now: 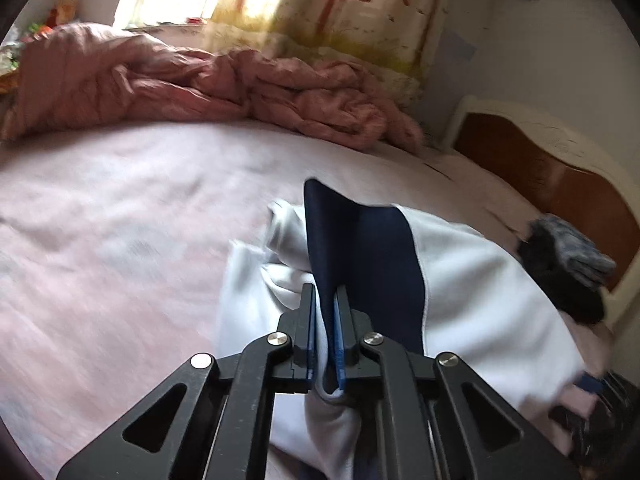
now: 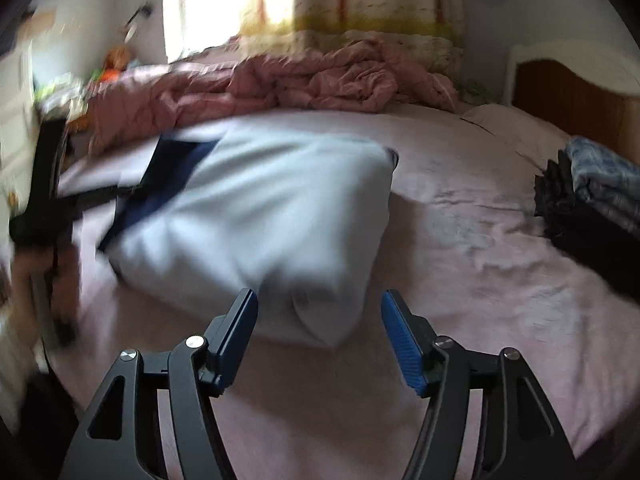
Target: Fold large clothes
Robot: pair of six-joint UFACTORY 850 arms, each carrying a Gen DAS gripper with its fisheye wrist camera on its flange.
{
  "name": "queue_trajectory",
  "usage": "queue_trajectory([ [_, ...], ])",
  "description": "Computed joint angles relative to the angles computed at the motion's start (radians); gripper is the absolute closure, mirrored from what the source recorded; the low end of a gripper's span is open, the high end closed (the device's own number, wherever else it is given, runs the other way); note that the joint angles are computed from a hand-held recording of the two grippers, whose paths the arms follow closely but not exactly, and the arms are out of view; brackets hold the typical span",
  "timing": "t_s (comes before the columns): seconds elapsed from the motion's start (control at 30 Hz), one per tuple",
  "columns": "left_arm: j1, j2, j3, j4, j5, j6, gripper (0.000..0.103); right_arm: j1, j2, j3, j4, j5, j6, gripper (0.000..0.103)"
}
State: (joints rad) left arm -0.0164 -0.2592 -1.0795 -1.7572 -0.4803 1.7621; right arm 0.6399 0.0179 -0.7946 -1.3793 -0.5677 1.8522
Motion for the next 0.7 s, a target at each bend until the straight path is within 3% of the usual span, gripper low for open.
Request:
queue_trajectory([
  [0.13,0.006,-0.024,-0.026,0.010,0.044,-0.027,0.096,0.021,-0.062,-0.040,0.093,-0.147,-0.088,0.036],
  [0.3,-0.014,-0.014,0.000,-0.032,0.108,0.060,0.096,-0.032,-0.027,-0.016,-0.024,0.035,0.096,0.036],
  [0.47,-0.053,-0.028,-0.007,0.023,0.211,0.044,0.094,-0.007,-0.106,-0.072,-0.014,-0.161,0.085,0.032],
  [0.53,-0.071,-0.031,-0.007,0.033,0.256,0.063,0.094,-0.034,-0.086,-0.056,0.008,-0.147,0.148,0.024],
  [0.7,-0.098,-0.023,0.008,-0.123,0.310,0.257,0.092,-0.108,-0.056,0.006,0.051,-0.026,0.183,0.018],
])
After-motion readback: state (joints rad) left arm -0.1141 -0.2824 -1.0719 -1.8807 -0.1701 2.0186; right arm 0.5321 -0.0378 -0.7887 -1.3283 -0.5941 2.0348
